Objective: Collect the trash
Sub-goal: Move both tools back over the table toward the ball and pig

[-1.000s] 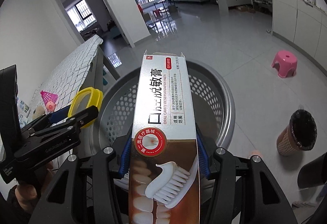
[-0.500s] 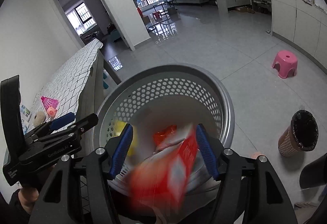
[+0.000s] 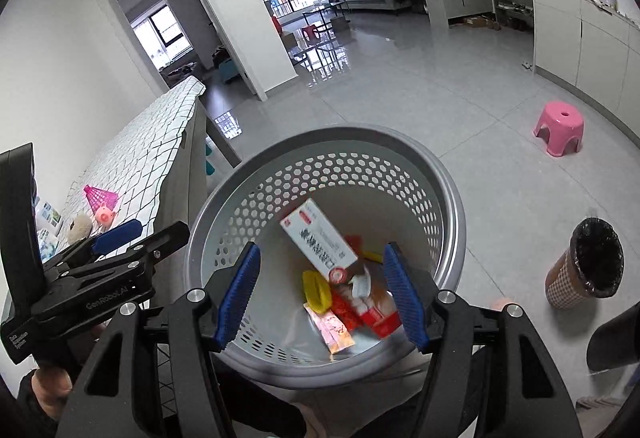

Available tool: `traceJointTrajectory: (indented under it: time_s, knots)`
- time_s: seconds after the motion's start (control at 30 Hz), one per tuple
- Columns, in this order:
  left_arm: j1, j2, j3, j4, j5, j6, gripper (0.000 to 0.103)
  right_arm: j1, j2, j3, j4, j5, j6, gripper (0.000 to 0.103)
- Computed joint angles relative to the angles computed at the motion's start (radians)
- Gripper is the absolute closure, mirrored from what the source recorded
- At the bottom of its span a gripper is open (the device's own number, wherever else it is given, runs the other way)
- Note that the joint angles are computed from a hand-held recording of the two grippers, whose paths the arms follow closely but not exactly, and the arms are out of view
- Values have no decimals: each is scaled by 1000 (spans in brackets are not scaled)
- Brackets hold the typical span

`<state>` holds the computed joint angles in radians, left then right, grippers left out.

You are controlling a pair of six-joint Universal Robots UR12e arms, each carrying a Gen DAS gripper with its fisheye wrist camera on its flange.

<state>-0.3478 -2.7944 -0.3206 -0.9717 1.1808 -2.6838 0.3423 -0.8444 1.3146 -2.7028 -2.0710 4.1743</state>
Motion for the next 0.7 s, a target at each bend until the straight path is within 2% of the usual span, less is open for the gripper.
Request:
traceJointTrajectory:
  time_s: [0.2, 0.27, 0.37, 0.57, 0.7]
  knots:
    - [4, 16, -28, 20, 10, -13, 19, 9, 7, -15, 3, -22, -19, 41]
    - [7, 21, -38, 27, 10, -23, 19, 12, 10, -20, -4, -28, -25, 37]
    - [10, 23, -39, 29, 10, -34, 19, 15, 15, -27, -13, -32, -40, 37]
    - [23, 48, -89, 93, 25, -49, 18, 18, 35, -57, -28, -26, -53, 36]
    - [34, 50, -88, 106, 24, -73, 18, 22, 48, -84, -29, -24, -75, 36]
